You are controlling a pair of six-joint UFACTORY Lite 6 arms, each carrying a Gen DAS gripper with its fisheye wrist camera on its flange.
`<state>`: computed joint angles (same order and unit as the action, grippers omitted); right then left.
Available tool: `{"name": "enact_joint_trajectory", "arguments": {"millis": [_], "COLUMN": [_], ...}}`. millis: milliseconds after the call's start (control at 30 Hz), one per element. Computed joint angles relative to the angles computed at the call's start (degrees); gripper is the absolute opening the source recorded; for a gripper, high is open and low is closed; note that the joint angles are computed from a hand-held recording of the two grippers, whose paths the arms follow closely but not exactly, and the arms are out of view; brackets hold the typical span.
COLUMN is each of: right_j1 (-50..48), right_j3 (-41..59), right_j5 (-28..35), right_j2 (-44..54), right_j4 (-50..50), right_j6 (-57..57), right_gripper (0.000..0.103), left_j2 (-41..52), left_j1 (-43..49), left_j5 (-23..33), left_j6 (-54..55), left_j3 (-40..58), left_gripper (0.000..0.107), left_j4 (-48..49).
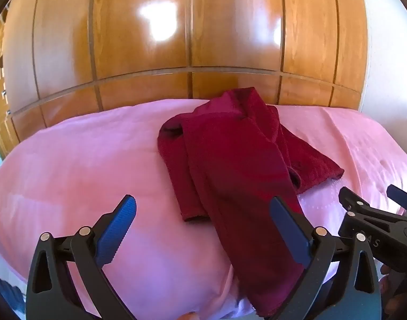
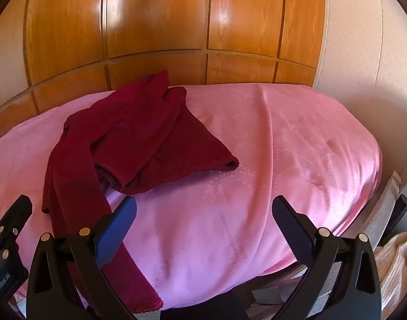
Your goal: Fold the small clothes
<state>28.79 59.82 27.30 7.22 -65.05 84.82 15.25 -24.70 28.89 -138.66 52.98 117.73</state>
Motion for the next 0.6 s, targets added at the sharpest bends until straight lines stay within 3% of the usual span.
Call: {"name": "enact_joint_trajectory", "arguments": {"millis": [167,233,400,600], "right_j1": [-1.55,-2.77,-1.54,-2.1], "right_j3": [-2.19,-0.14,0.84,0.52], "right_j5": [-2.04,-2.98,-1.77,-2.11], "right_j2": [-2.21,0.85,3.18,2.62], "right_j4": [1.28,2.62,-0.32,1.34], "right_j6": [-1.96,-3.62,0.27,-1.05], "right_gripper": [0.101,0.101,0.101,0.101], "left_j2": [1.56,1.66,2.86,3.62], "left_j1": [0.96,-0.44,2.08,2.39], "left_j5": [-2.67,-0.36,-4.86,-5.05], "left_j6": [4.97,2.69,2.38,1.8], "left_j3": [2.54,1.24,2.75,3.33], "left_gripper": [0.099,0.099,0.099,0.099], "left_j4": [-5.54,-4.01,-2.31,-1.9]}}
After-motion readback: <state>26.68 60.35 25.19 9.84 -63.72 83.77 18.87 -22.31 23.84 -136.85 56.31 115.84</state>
